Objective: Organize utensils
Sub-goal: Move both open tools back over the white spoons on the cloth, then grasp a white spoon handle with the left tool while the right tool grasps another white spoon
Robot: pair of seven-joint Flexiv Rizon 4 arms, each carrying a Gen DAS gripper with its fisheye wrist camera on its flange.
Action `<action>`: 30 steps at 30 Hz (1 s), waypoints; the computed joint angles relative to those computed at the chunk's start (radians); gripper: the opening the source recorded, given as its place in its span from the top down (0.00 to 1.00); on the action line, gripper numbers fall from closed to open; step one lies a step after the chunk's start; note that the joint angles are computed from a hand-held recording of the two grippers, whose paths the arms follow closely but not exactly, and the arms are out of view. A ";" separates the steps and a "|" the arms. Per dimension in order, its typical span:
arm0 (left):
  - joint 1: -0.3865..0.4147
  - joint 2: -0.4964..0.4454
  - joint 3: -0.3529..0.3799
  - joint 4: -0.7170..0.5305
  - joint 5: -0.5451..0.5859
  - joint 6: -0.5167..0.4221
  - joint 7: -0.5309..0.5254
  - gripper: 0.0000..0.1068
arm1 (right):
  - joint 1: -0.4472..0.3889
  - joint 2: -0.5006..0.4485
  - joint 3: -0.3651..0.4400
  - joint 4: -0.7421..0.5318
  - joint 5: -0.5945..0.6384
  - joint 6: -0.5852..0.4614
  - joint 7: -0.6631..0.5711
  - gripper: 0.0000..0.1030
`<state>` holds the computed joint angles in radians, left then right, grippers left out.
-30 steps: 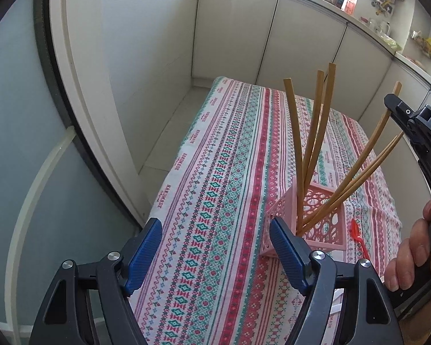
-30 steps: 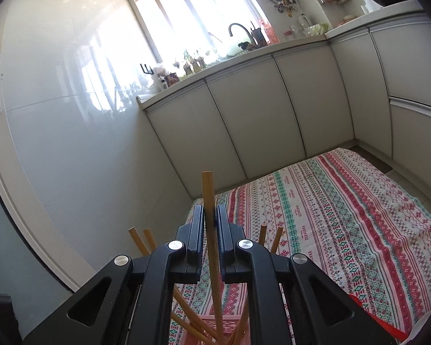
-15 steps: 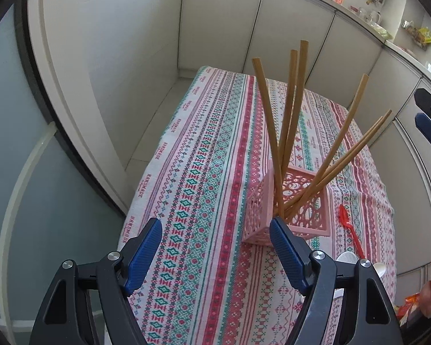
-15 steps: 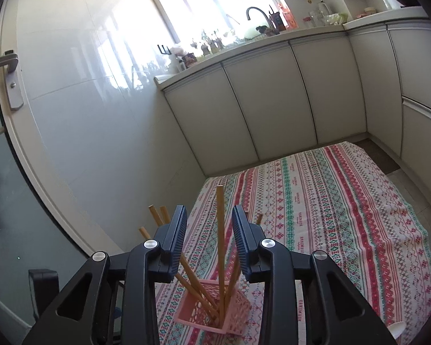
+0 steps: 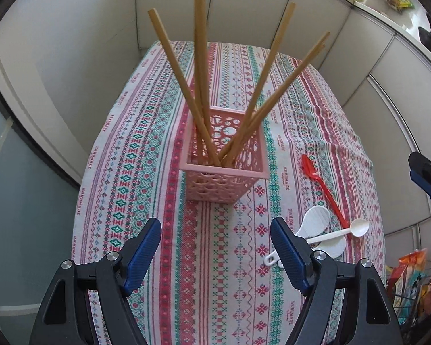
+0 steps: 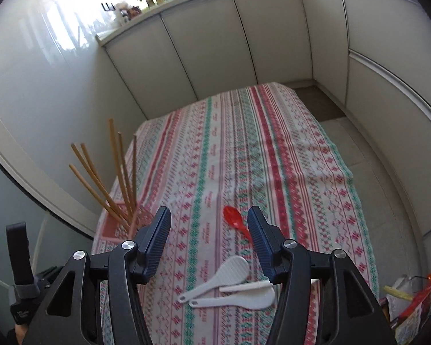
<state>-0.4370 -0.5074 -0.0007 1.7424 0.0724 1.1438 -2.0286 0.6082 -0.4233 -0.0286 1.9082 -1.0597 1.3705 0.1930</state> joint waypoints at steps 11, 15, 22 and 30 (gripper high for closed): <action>-0.050 -0.093 -0.051 -0.121 0.003 -0.117 0.079 0.25 | -0.124 0.054 0.205 0.102 0.571 -0.183 -0.392 0.43; -0.069 -0.160 -0.082 -0.191 -0.033 -0.160 0.131 0.25 | -0.154 0.037 0.238 0.100 0.712 -0.202 -0.494 0.43; -0.109 -0.280 -0.077 -0.347 -0.044 -0.230 0.194 0.34 | -0.210 -0.009 0.302 0.083 0.944 -0.179 -0.653 0.43; -0.111 -0.371 -0.090 -0.459 -0.100 -0.268 0.270 0.41 | -0.203 -0.015 0.278 0.087 1.010 -0.183 -0.681 0.43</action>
<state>-0.5476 -0.8781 -0.0903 1.2832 -0.0272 0.8753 -1.7588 0.4056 -0.4382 0.2496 1.9956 -0.0501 1.1877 -0.4882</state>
